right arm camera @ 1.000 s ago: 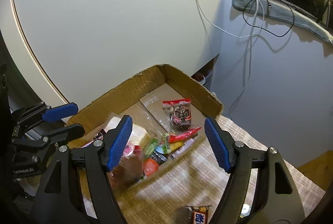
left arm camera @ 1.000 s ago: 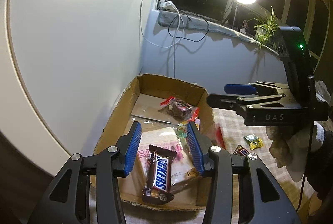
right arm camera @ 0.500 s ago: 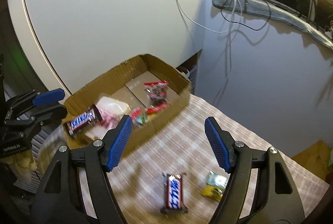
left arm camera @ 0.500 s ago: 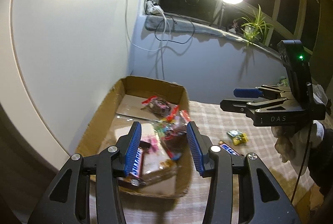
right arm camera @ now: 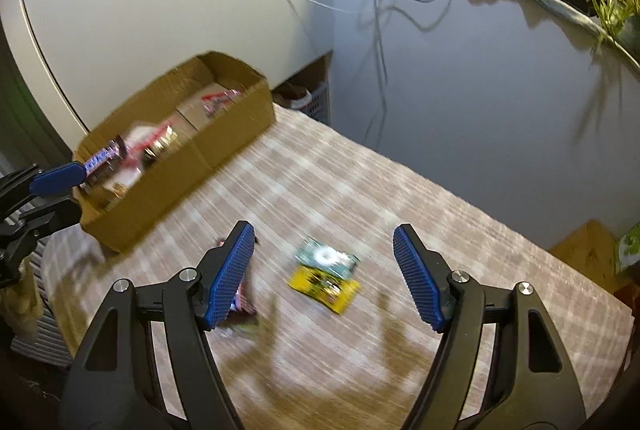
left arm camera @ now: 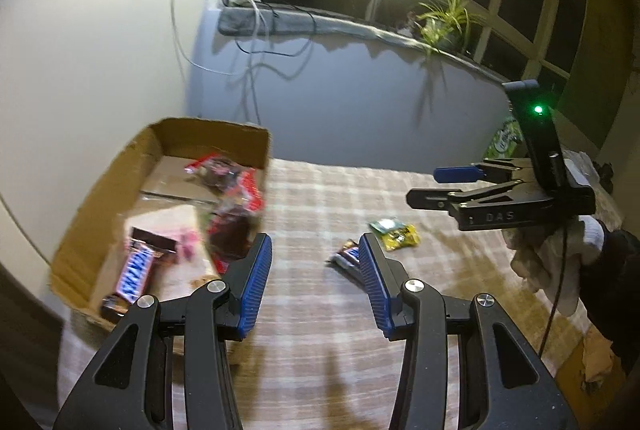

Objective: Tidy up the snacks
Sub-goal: 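Move both open tools back over the Snickers bar and mint packet, then lower the left tool over the Snickers bar and close on it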

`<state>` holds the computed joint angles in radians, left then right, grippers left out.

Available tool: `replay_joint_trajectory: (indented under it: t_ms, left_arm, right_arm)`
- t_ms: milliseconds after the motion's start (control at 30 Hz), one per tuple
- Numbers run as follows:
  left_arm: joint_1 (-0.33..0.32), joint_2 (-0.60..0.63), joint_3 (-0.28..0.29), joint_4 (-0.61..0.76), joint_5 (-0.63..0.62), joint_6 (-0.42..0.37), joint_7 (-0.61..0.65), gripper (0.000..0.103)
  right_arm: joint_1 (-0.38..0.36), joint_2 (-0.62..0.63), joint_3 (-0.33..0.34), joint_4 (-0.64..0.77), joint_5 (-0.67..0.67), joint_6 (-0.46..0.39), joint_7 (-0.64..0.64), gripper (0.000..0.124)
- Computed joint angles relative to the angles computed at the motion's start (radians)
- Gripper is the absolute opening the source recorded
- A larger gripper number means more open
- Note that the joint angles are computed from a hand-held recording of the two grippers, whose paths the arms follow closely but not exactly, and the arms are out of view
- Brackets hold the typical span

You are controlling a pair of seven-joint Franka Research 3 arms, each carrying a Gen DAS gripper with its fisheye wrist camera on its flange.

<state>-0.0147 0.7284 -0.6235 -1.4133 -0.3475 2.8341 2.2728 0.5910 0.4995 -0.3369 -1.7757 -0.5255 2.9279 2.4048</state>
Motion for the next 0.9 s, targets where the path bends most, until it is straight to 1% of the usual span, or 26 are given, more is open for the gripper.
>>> replay_joint_trajectory:
  t_ms: [233, 367, 467, 667, 833, 900]
  left_arm:
    - [-0.031, 0.011, 0.022, 0.014, 0.014, -0.032, -0.029, 0.044]
    - [-0.048, 0.014, 0.035, 0.019, 0.020, -0.054, -0.046, 0.044]
    - [-0.066, 0.025, 0.048, 0.035, 0.025, -0.083, -0.060, 0.044]
    - [-0.116, 0.063, 0.087, 0.096, 0.046, -0.150, -0.093, 0.044]
    - [-0.156, 0.108, 0.119, 0.175, 0.059, -0.219, -0.133, 0.044]
    - [-0.172, 0.123, 0.133, 0.200, 0.065, -0.235, -0.148, 0.044]
  right_arm:
    - [-0.052, 0.014, 0.048, -0.011, 0.059, 0.001, -0.093, 0.075]
    - [-0.089, 0.033, 0.088, 0.010, 0.114, -0.009, -0.194, 0.075]
    - [-0.110, 0.056, 0.117, 0.040, 0.155, -0.037, -0.283, 0.075]
    - [-0.115, 0.102, 0.134, 0.096, 0.195, -0.082, -0.411, 0.074]
    - [-0.117, 0.135, 0.136, 0.135, 0.221, -0.108, -0.478, 0.067]
    - [-0.119, 0.146, 0.135, 0.147, 0.234, -0.112, -0.491, 0.065]
